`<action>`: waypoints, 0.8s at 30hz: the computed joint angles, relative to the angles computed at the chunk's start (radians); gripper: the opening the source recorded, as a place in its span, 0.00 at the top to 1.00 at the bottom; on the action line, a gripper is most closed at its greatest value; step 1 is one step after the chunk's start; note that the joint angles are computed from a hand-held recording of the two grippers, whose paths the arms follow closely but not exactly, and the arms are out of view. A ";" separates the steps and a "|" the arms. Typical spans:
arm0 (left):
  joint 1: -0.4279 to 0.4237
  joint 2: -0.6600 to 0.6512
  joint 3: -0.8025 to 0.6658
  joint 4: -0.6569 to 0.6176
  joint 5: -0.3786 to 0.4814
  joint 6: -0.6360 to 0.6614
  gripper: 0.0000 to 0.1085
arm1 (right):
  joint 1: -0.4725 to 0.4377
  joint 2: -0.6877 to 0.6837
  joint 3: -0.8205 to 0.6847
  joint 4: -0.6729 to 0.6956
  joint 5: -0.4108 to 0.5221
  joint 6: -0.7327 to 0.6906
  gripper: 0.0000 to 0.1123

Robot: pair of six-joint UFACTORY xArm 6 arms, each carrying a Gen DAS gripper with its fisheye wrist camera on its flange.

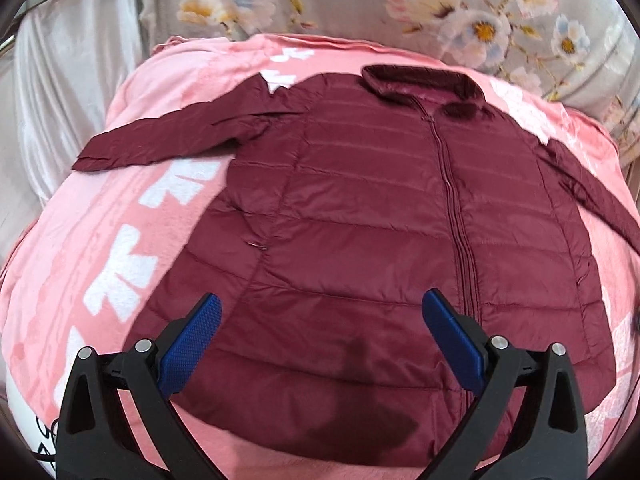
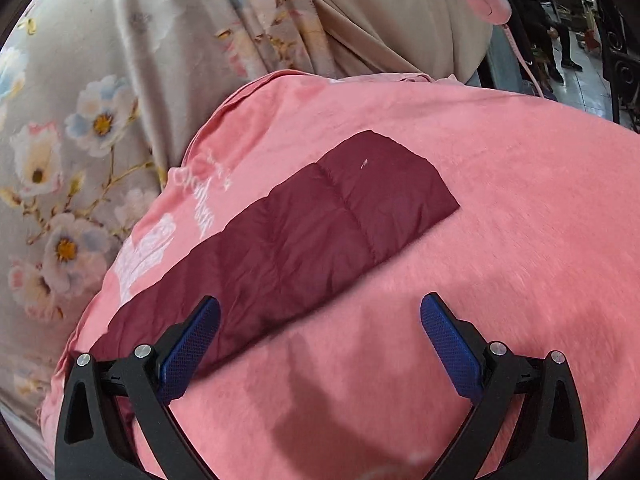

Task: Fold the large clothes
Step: 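Grasp the sleeve cuff with the right tool and lift it, then lay the held sleeve across the jacket body and open the right tool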

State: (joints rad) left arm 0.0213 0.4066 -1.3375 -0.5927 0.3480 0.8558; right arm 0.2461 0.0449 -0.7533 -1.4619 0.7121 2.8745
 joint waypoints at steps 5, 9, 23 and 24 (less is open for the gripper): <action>-0.015 0.034 -0.033 -0.004 0.055 -0.010 0.13 | -0.060 0.030 -0.032 -0.098 -0.046 0.075 0.18; -0.014 0.051 -0.058 -0.134 0.124 0.058 0.13 | -0.100 0.063 -0.064 -0.209 -0.090 0.169 0.60; -0.004 0.044 -0.053 -0.016 0.085 -0.014 0.13 | 0.130 0.349 -0.768 -0.190 -0.135 -0.520 0.94; 0.001 0.044 -0.056 -0.007 0.087 -0.027 0.13 | 0.149 0.421 -0.873 -0.137 -0.169 -0.625 0.94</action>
